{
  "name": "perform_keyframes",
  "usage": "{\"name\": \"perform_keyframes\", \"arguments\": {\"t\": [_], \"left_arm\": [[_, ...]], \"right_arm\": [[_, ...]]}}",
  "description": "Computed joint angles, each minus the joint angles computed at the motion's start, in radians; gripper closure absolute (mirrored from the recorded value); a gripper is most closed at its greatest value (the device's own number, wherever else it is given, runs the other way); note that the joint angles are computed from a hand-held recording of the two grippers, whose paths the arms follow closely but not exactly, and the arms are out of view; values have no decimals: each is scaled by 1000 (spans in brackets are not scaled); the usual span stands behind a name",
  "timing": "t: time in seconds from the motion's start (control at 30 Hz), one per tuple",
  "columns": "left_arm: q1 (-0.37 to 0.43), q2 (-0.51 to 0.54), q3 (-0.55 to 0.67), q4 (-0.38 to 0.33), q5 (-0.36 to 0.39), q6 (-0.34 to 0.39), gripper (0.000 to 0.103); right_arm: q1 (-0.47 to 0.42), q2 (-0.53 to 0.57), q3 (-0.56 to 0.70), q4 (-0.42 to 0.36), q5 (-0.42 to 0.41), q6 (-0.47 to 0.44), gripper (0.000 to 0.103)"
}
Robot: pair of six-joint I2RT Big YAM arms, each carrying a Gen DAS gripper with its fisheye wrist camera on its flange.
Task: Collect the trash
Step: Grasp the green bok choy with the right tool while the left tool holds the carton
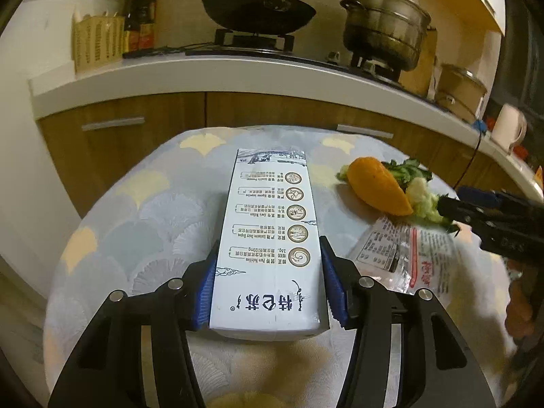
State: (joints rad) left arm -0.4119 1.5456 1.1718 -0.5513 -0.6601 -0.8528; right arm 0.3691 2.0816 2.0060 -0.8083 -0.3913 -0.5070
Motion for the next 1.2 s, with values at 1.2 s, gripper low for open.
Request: {"name": "perform_keyframes", "arguments": {"t": [1.2], "left_arm": [[-1,-30,-47,72,4,-7,51]], "right_arm": [[-117,-165,-257,-165,-13,64,76]]}}
